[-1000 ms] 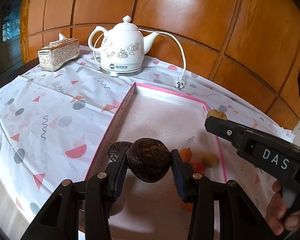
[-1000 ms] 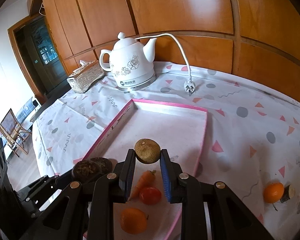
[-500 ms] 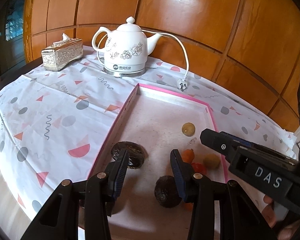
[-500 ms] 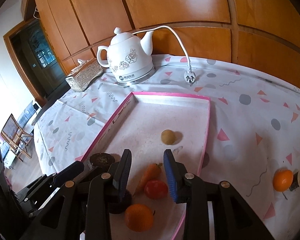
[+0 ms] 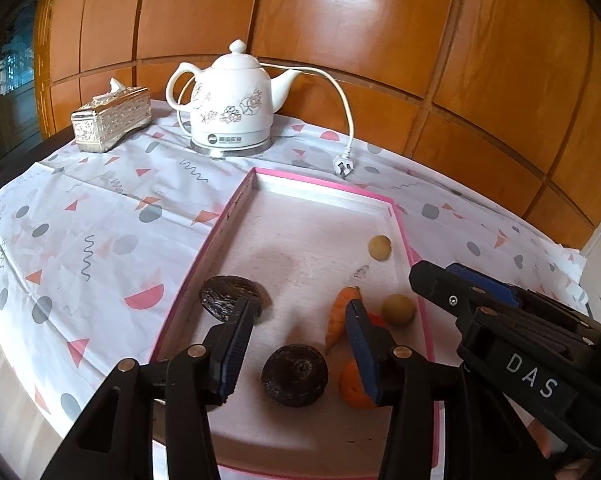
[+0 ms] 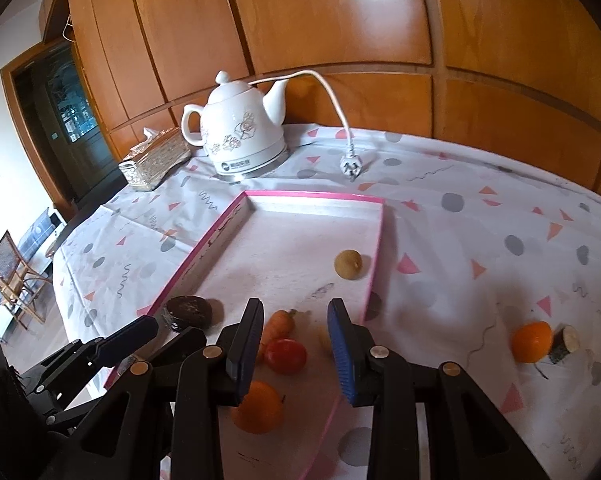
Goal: Organize fruits
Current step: 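Open both tools and move them back toward the orange and wood slice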
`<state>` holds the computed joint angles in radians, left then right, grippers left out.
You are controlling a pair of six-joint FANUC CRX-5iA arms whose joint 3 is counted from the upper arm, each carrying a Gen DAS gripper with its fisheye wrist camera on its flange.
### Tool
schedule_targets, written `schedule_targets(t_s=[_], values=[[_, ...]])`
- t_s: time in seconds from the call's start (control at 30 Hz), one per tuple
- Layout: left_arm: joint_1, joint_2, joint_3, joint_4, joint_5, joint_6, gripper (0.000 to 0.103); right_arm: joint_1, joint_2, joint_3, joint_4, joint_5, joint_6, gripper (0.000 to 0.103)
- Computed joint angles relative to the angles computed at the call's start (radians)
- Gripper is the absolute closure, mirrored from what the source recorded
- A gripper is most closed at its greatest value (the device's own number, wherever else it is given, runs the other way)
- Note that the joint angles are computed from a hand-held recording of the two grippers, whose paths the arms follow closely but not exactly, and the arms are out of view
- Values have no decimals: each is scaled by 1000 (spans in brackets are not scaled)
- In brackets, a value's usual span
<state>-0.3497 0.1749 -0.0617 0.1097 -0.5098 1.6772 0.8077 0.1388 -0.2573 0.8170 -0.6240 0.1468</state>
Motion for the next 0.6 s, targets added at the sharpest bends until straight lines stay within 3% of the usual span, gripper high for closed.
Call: schedule_targets(t_s=[0.2, 0.6], values=[[-11, -5, -7, 13, 3, -21, 53, 8, -33, -52, 81, -44, -89, 69], [-47, -1, 7, 8, -2, -50, 52, 14, -98, -139, 129, -92, -194, 69]])
